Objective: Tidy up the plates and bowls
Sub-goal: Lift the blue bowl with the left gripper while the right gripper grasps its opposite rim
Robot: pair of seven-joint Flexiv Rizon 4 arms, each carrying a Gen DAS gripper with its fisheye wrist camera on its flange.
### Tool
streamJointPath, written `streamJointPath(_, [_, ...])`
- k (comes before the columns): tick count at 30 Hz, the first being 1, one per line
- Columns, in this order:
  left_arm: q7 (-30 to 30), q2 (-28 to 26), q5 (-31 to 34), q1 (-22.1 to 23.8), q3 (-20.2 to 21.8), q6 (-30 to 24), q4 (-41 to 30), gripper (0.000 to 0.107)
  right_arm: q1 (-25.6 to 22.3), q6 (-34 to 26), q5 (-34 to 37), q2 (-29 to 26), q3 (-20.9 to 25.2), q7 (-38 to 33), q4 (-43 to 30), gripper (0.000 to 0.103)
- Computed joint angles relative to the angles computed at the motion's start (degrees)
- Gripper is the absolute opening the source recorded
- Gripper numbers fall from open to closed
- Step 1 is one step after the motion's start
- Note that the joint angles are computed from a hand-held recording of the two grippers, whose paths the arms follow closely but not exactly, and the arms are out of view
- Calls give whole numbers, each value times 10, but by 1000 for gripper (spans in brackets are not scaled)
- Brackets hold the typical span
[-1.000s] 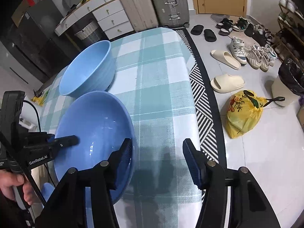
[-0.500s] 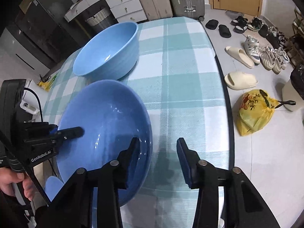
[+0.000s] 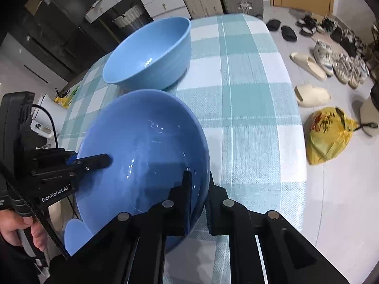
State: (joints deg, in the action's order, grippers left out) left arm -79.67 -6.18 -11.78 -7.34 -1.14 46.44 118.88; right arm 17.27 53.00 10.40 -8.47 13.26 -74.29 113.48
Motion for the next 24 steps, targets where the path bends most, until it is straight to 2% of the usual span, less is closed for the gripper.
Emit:
streamJointPath(14, [3, 15, -5, 2, 1, -16, -8, 9, 0, 1, 8, 16, -3, 21, -9, 8])
streamJointPath(24, [10, 55, -14, 6, 6, -44, -12, 9, 10, -28, -21, 55, -3, 39, -20, 8])
